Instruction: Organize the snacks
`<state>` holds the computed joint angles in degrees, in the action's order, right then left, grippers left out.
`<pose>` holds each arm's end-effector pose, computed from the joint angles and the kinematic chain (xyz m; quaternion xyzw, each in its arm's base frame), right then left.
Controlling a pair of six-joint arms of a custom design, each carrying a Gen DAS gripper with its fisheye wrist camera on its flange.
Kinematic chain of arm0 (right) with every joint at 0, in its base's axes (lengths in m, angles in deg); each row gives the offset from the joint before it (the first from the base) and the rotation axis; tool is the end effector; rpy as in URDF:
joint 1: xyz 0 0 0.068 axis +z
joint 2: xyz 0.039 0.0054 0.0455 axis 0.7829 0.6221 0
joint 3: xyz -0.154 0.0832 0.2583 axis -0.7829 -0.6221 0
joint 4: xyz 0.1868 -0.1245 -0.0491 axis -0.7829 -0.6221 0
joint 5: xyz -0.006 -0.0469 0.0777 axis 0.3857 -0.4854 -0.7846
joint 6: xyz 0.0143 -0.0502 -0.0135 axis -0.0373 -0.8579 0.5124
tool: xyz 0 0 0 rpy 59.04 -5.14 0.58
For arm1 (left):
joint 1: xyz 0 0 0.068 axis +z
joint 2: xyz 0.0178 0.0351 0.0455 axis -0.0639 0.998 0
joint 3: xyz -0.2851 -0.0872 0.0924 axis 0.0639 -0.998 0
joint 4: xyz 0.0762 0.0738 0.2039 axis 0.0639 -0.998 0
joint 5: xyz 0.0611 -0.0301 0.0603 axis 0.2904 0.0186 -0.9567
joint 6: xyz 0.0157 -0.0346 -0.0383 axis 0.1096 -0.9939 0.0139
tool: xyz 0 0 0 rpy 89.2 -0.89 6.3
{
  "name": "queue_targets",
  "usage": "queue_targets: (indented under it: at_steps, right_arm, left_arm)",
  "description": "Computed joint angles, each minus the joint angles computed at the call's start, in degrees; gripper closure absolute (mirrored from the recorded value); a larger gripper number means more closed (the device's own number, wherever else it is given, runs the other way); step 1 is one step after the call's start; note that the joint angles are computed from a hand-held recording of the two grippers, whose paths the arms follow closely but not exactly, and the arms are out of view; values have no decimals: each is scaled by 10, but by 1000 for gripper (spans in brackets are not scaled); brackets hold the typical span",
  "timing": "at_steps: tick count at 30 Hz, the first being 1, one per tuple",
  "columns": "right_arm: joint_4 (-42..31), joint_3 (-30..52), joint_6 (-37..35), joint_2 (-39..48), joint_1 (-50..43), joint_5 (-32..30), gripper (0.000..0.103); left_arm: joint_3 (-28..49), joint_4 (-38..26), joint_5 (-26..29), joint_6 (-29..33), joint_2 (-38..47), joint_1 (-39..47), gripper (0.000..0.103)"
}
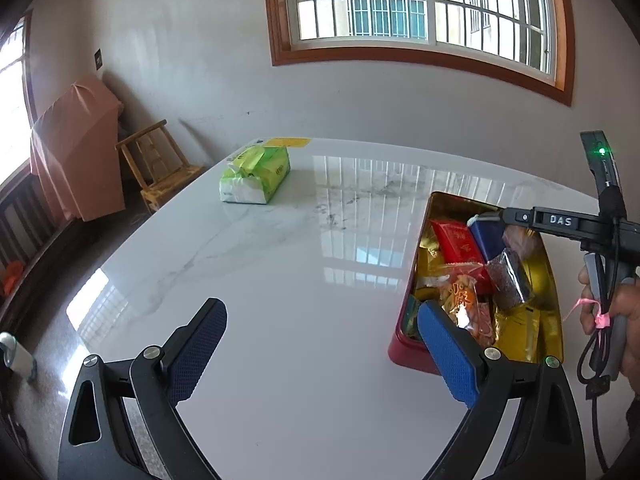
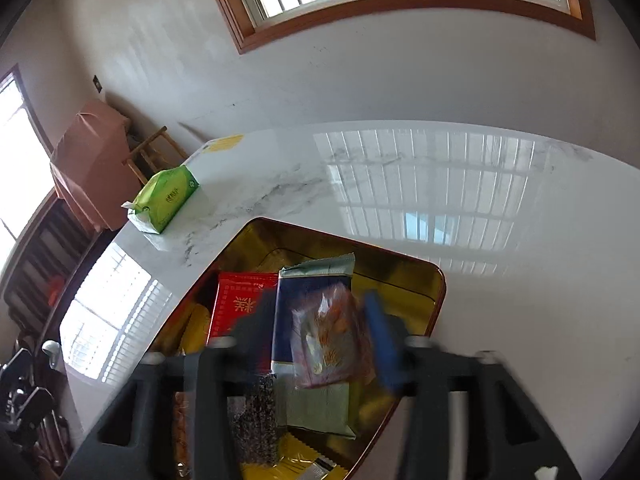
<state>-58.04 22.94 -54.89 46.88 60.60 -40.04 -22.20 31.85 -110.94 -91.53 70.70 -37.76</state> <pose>0.3482 0.0592 0.2004 0.0446 0.9173 0.1341 0.3723 0.2460 -0.1493 0.2526 0.0506 0.9035 0.0041 0.4257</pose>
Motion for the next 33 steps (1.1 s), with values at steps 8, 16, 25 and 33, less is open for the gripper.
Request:
queue_targets:
  at_steps: [8,16,25,33]
  right_arm:
    - [104,-156,5,-183,6,9,25]
    - [35,-240,6,-362,281,382,21]
    - [-114,-203,77,-473,489,620,14]
    - [-351,-122,263,-463,670,801,11]
  left_arm:
    - [14,-8,29,-5,5,-6,7]
    - [19,8,5,-3,-76,-74,7]
    - [30,-27,-75,18,-194,-184,0]
    - [65,-123,-82,-18,-220,-240,0]
